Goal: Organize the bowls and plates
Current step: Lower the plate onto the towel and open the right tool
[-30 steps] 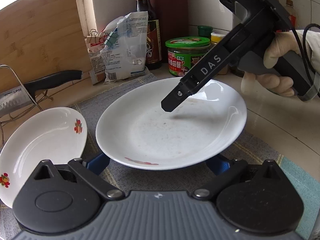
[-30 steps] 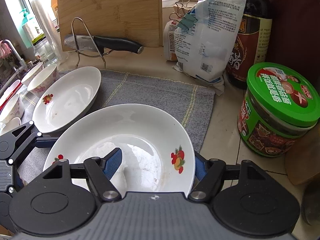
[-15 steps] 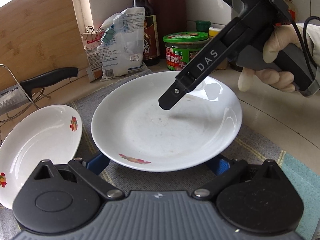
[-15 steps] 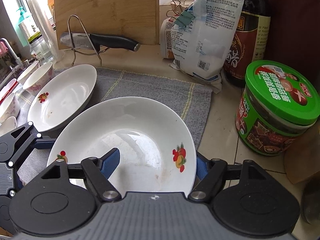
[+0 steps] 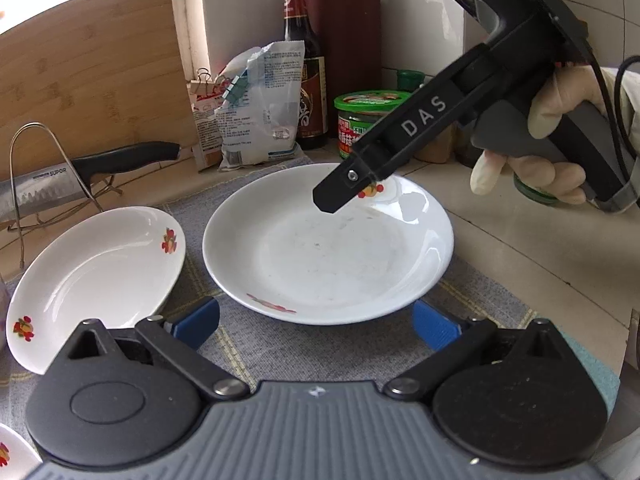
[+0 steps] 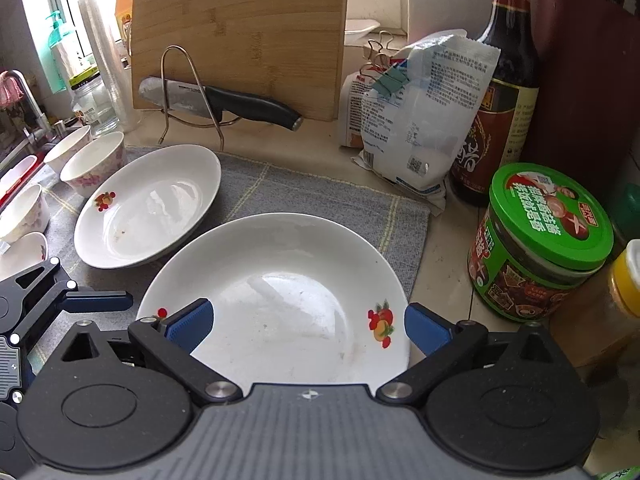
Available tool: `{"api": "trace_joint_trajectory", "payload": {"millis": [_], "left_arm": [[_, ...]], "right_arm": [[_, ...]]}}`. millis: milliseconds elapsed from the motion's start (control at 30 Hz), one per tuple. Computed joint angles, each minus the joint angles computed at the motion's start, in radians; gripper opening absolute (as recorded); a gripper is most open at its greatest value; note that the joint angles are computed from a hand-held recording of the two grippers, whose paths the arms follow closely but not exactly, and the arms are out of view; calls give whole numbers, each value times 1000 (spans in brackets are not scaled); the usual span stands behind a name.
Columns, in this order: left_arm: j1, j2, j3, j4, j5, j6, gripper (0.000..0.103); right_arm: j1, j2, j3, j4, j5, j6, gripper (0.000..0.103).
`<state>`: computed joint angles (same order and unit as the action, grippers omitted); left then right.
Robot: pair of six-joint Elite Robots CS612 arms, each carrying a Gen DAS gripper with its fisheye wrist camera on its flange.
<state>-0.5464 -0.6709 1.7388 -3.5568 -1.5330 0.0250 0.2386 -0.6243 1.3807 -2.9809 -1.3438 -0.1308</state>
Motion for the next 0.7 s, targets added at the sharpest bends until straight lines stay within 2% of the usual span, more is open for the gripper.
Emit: {"api": "trace_joint_trajectory", "payload": {"millis": [67, 400, 700], "left_arm": [[1, -9, 13, -11, 1, -19, 102], [-20, -81, 140, -81, 119, -89, 102], [-51, -160, 292, -88, 282, -185, 102]], "right_arm": [[10, -8, 11, -15, -23, -2, 103], [54, -51, 78, -95, -90, -25, 103], [84, -66, 120, -123, -31, 25, 103]]}}
